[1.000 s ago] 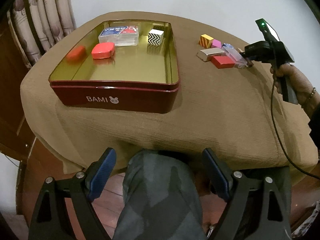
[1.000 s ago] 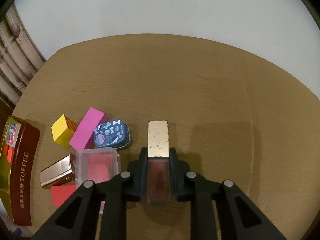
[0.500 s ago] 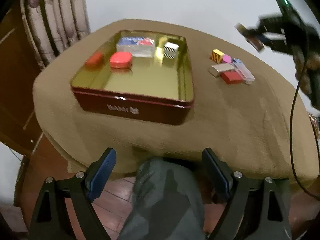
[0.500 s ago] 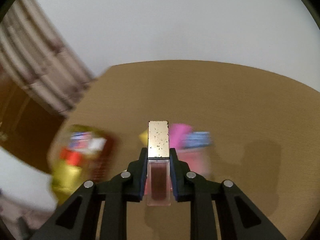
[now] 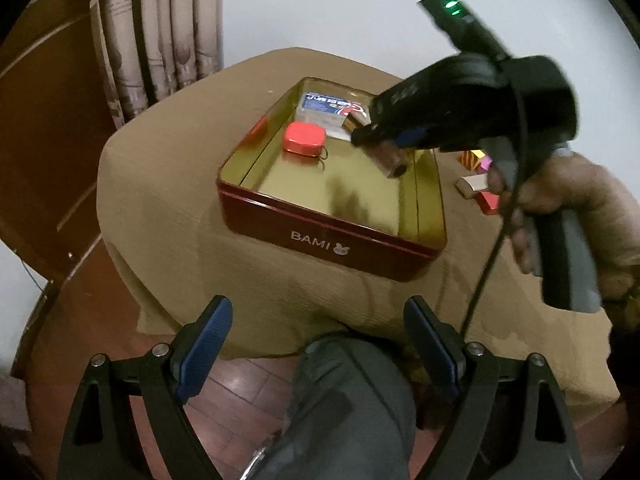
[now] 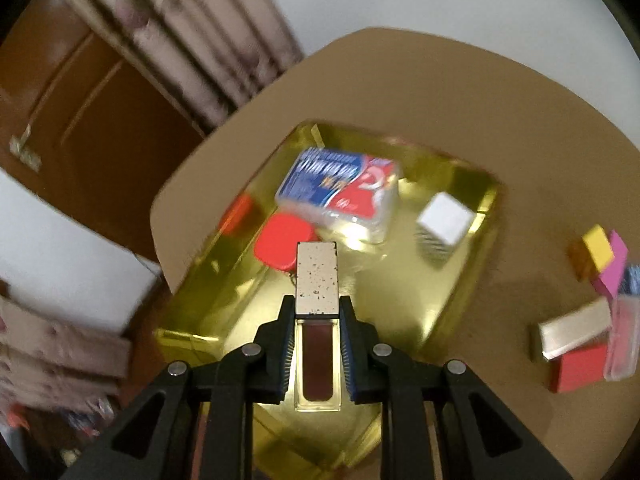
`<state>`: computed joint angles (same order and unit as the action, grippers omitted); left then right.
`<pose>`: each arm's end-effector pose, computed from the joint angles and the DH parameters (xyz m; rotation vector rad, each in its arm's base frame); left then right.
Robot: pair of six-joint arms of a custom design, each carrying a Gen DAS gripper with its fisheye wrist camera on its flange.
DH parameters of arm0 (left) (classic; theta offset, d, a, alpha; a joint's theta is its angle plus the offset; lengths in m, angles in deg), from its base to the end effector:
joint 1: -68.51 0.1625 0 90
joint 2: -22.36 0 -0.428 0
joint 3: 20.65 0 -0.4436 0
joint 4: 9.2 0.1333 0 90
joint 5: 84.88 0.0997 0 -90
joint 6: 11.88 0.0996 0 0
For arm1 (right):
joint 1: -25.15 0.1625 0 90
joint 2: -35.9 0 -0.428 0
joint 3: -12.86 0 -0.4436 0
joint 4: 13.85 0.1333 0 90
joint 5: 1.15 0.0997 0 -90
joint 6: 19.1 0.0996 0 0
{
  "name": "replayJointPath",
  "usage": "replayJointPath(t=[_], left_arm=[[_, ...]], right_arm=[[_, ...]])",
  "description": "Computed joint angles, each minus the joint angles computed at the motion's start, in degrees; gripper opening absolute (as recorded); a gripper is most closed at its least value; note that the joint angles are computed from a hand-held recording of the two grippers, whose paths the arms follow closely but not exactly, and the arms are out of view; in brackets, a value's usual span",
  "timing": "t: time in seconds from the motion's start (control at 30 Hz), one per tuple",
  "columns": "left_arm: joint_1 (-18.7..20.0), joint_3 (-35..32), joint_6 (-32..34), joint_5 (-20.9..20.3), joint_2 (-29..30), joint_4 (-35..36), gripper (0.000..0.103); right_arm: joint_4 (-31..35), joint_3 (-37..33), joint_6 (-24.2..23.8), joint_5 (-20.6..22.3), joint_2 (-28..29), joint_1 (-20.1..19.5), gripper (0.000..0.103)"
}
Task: Organize rigid objects
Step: 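Carry the lipstick tube into the tin and open the right gripper, then grasp the silver ribbed lighter with the left gripper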
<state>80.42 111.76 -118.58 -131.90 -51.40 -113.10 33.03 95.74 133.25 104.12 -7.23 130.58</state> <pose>-0.3205 -0.2732 0.0726 -0.2017 2.2601 -0.9196 0.2521 -0.5109 0.0697 1.0432 -2.6738 0.0430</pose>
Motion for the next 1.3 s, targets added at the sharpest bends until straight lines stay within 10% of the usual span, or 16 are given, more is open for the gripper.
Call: replayJointPath(t=[0.4,0.57,0.83,1.03,1.3], left_arm=[[2.28,0.64,4.03,-2.03,0.87,-4.73,0.085],[2.22,1.02,3.98,-2.66,0.76,-5.24,0.085],[1.32,-0.87,4.33,-1.67,3.44,-2.18,0.085],[0.51,-2.66,10.35,-1.19,7.15,-4.00,0.085],[1.89,-5.63,20.61,-0.70,10.96,-10.38,0.085]], right_arm=[[3.30,-11.01,-12.27,11.35,11.63,3.46,0.020],[0.24,-9.56,-12.72,9.54,10.32,3.36,0.021],[-20.06,14.64,-14.08,-6.33,-14.78,-3.89,0.030],[-42.38,31.79,-22.62,4.51,-34.76,-13.89,0.036],[-45.14,33.77,-25.79,5.20,-43.73,-28.75,0.036]])
